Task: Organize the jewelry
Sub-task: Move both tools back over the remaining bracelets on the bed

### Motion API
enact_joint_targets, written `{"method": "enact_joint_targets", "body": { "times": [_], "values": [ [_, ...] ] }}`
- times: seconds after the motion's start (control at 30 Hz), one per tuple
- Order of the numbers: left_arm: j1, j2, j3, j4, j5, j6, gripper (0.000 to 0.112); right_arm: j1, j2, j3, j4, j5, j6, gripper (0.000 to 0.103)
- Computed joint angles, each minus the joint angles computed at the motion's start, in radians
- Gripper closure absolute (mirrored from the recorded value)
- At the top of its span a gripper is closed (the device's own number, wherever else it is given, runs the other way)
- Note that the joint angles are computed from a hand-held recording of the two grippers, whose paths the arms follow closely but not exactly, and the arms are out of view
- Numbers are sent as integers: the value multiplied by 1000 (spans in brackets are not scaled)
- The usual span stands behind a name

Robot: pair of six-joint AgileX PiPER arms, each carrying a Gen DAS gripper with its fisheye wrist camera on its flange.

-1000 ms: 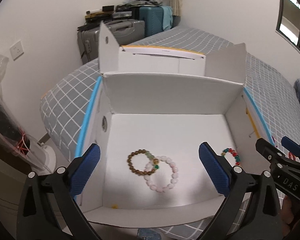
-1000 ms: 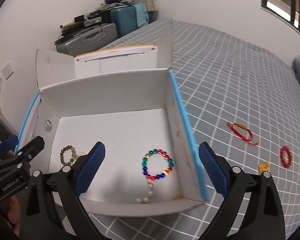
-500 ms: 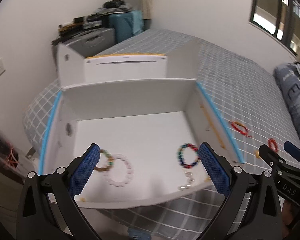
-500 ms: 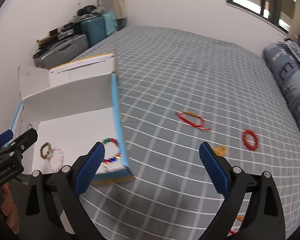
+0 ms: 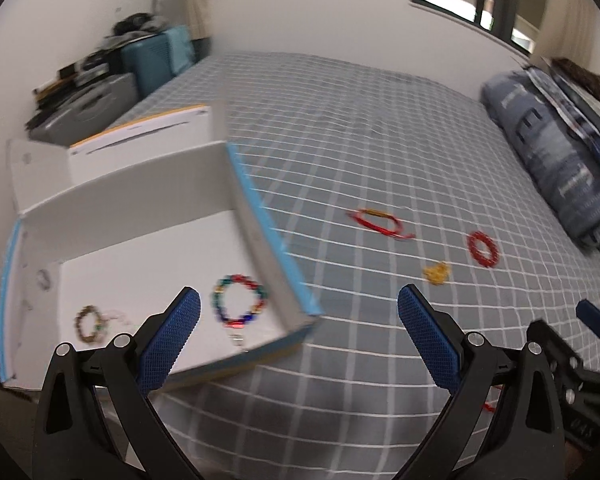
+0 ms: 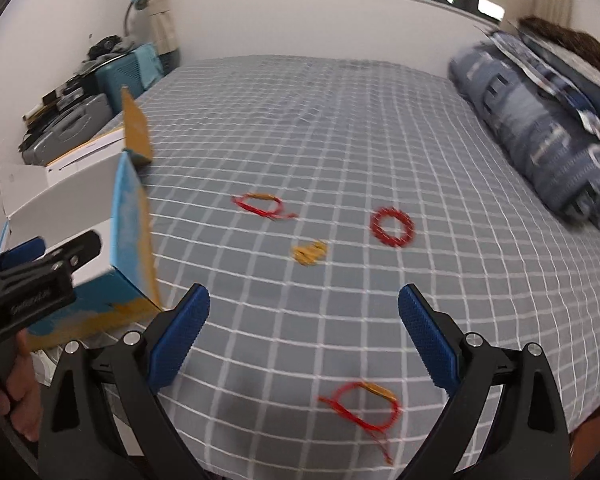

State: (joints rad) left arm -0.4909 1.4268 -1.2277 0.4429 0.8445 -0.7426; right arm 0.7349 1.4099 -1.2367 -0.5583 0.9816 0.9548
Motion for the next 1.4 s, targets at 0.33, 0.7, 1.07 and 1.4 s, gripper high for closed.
{"method": "enact_joint_targets", "body": {
  "times": [0.33, 0.7, 1.07, 1.4],
  "values": [
    [-144, 293, -242, 9, 11, -16, 15, -108, -178, 240, 34, -49, -6, 12],
    [-154, 612, -551, -80, 53, 104, 15, -217, -148, 373, 176, -185, -117, 12],
    [-130, 837, -791, -157, 107, 193, 15, -276, -60, 430, 347, -285, -298, 12],
    [-125, 972, -947, -188, 172, 196, 15, -340, -7, 478, 503, -363, -494, 12]
  ]
}}
